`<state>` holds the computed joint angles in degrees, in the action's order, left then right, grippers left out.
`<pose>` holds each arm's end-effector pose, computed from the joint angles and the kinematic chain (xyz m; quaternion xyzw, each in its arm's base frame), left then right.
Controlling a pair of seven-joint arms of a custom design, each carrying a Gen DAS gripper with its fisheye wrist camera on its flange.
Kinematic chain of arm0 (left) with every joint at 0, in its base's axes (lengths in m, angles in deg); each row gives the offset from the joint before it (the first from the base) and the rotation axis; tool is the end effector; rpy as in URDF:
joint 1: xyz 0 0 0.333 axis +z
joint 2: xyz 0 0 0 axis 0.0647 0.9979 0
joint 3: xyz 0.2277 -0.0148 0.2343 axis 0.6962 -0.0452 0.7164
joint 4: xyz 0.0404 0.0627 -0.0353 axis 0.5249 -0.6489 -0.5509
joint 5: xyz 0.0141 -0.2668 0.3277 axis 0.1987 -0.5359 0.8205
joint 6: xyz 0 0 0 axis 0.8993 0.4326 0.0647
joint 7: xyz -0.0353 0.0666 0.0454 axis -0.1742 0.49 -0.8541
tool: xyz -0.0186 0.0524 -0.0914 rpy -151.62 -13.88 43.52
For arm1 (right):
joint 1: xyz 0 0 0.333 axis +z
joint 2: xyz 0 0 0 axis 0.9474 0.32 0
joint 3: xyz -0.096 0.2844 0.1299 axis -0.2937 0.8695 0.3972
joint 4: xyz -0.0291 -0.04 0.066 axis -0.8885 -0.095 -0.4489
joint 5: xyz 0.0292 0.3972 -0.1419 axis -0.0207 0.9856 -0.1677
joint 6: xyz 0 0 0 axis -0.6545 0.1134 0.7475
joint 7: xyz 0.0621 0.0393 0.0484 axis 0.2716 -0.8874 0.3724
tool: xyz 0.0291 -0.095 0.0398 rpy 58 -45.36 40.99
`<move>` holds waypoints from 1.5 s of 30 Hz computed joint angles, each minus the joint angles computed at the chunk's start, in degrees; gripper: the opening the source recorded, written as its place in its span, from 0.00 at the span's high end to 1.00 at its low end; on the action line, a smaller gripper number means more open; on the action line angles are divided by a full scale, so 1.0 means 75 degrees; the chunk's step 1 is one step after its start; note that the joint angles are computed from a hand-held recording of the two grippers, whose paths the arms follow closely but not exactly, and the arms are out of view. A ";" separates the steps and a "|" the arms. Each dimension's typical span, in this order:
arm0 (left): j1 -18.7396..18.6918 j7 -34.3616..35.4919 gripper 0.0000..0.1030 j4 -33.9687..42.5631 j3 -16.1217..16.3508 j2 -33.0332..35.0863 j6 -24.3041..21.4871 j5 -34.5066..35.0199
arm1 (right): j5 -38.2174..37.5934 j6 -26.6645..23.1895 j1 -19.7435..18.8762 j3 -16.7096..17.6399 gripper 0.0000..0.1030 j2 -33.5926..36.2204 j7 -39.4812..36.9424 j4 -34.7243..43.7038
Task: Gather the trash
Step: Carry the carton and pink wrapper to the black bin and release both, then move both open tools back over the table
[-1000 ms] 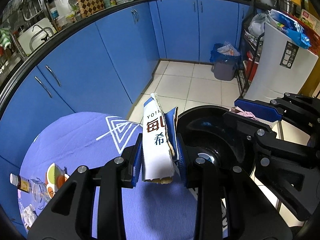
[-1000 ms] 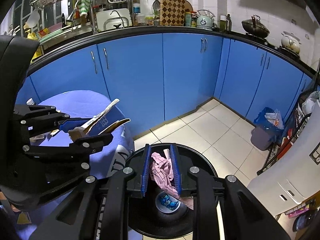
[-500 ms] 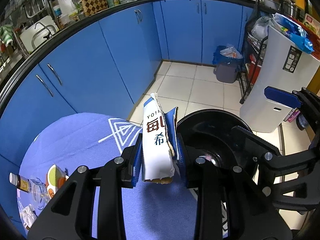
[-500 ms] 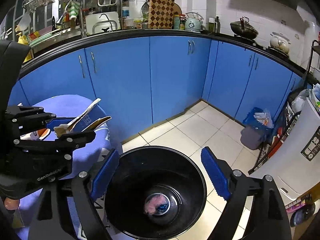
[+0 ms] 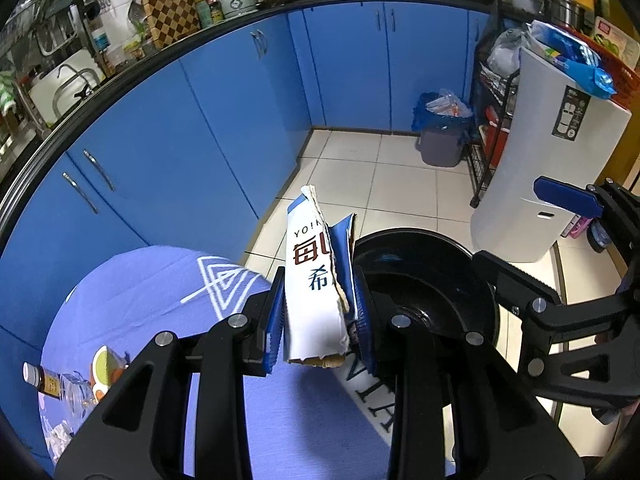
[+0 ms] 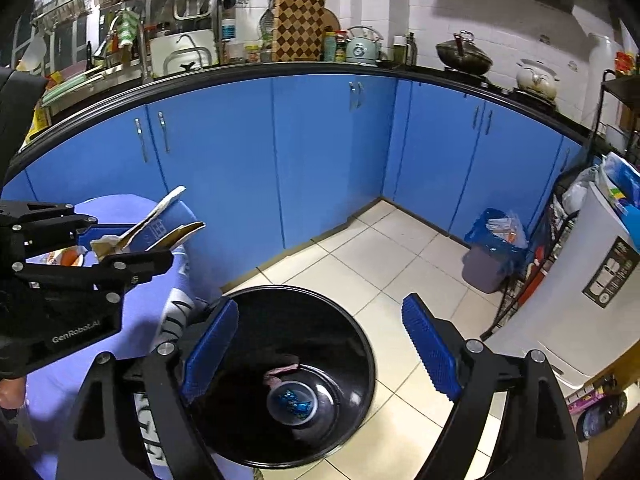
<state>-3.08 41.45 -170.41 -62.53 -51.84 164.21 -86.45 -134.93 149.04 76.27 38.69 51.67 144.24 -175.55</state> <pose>0.5464 -0.1672 0.4936 -0.4407 0.8327 -0.2417 0.2323 0.4784 0.1825 0.4675 -0.6400 0.6332 -0.3119 0.3036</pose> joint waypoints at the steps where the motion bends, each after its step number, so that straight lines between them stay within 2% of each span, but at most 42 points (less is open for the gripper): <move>1: -0.0016 0.0004 0.69 0.0004 -0.0015 -0.0003 -0.0009 0.0002 | -0.0020 -0.0038 -0.0024 -0.0003 0.21 -0.0056 0.0026 -0.0046; 8: -0.0102 -0.0297 0.64 0.0043 -0.0188 -0.0038 0.0029 0.0284 | 0.0031 -0.0241 -0.0186 -0.0045 0.20 -0.0522 0.0007 -0.0472; 9: -0.0078 -0.0466 0.60 0.0064 -0.0234 -0.0031 0.0000 0.0437 | 0.0066 -0.0235 -0.0208 -0.0046 0.20 -0.0586 -0.0016 -0.0535; 10: -0.0023 -0.0723 0.39 0.0100 -0.0288 -0.0019 -0.0050 0.0673 | 0.0080 -0.0237 -0.0241 -0.0030 0.20 -0.0650 -0.0028 -0.0591; 11: -0.0013 -0.0865 0.26 0.0086 -0.0294 -0.0033 -0.0007 0.0765 | 0.0072 -0.0254 -0.0283 0.0004 0.20 -0.0722 -0.0023 -0.0647; 12: 0.0036 -0.1117 0.05 0.0009 -0.0319 -0.0079 0.0184 0.0932 | 0.0073 -0.0275 -0.0315 0.0047 0.20 -0.0751 -0.0008 -0.0663; 13: 0.0092 -0.1357 0.03 -0.0114 -0.0338 -0.0154 0.0468 0.1077 | 0.0100 -0.0267 -0.0327 0.0055 0.20 -0.0806 -0.0024 -0.0711; 17: 0.0248 -0.1731 0.03 -0.0204 -0.0370 -0.0296 0.0464 0.1427 | 0.0269 -0.0206 -0.0353 0.0104 0.20 -0.0978 -0.0136 -0.0843; 21: 0.0234 -0.1653 0.03 -0.0415 -0.0238 -0.0565 0.0431 0.1230 | 0.0447 -0.0177 -0.0346 0.0210 0.20 -0.1079 -0.0268 -0.0858; 28: 0.0361 -0.1207 0.03 -0.1079 0.0028 -0.1351 0.0604 0.0723 | 0.0623 -0.0248 -0.0178 0.0546 0.20 -0.1156 -0.0520 -0.0653; 34: 0.0585 -0.0616 0.03 -0.1653 0.0421 -0.2128 0.0682 0.0168 | 0.0602 -0.0431 0.0202 0.0836 0.20 -0.0925 -0.0672 -0.0215; 39: 0.0980 -0.0178 0.03 -0.2070 0.0684 -0.2706 0.0699 -0.0111 | 0.0525 -0.0628 0.0650 0.0975 0.20 -0.0496 -0.0773 0.0300; 45: 0.1787 0.0157 0.03 -0.2537 0.0874 -0.3159 0.0926 -0.0151 | 0.0328 -0.0726 0.1355 0.0949 0.20 0.0344 -0.0804 0.1129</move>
<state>10.32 42.63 -189.44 -55.97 -75.53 171.15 -87.58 -132.47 143.59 86.43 45.81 54.25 138.21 -167.08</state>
